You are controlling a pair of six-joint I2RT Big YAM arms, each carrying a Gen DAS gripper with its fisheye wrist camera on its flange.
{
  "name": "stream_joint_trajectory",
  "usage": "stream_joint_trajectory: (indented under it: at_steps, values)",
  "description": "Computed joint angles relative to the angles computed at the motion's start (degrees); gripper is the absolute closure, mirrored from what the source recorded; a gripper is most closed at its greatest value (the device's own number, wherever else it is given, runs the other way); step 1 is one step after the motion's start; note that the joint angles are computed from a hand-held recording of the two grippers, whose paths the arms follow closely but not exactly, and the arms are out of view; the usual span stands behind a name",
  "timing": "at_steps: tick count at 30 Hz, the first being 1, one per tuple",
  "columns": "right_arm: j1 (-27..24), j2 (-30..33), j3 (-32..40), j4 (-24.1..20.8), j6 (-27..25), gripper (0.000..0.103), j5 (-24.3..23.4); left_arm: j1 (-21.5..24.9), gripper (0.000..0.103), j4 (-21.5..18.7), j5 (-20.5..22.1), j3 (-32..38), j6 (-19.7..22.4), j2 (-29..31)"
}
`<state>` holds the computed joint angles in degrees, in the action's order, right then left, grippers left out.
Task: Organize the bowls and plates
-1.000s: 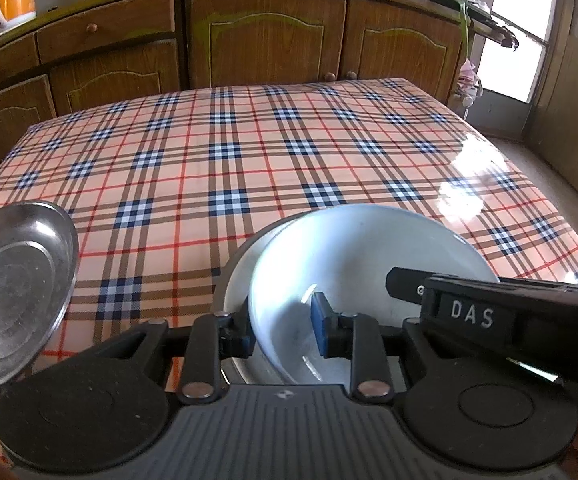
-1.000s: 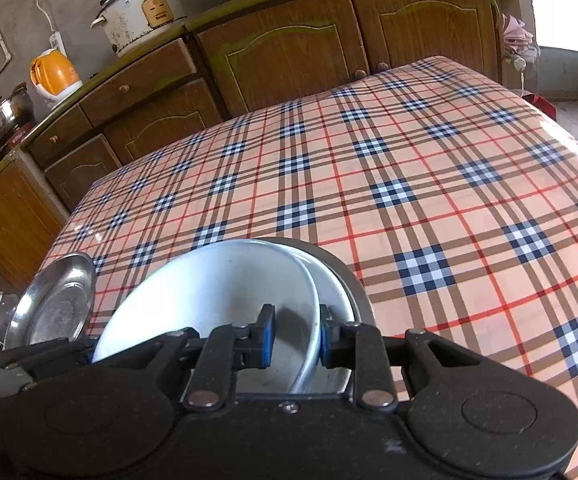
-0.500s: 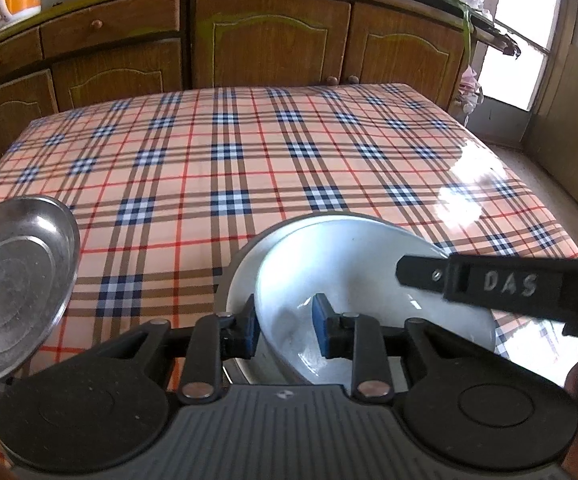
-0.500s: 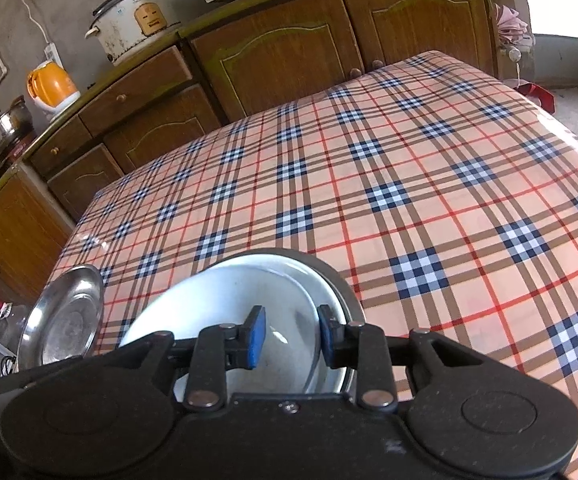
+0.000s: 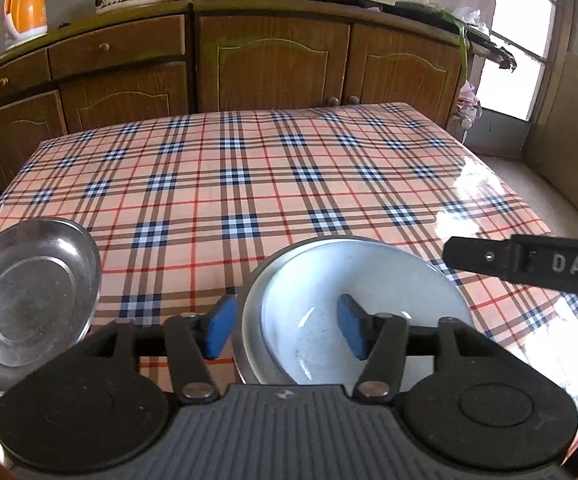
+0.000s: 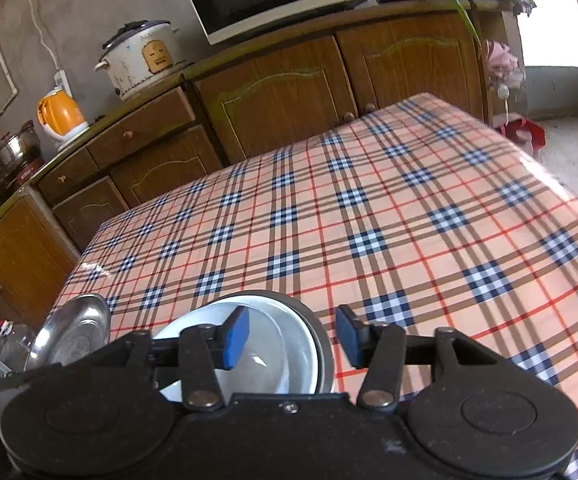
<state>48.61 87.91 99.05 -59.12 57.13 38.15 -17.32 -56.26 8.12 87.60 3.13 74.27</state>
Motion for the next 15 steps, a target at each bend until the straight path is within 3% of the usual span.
stream_joint_trajectory:
  at_steps: [4, 15]
  values:
    - [1.55, -1.5, -1.46, 0.72, -1.44, 0.031, 1.23, 0.62, 0.034, 0.33, -0.15, -0.72, -0.09, -1.26]
    - [5.24, -2.81, -4.76, 1.85, -2.53, 0.031, -1.55, 2.89, 0.031, -0.51, -0.71, -2.56, -0.92, -3.43]
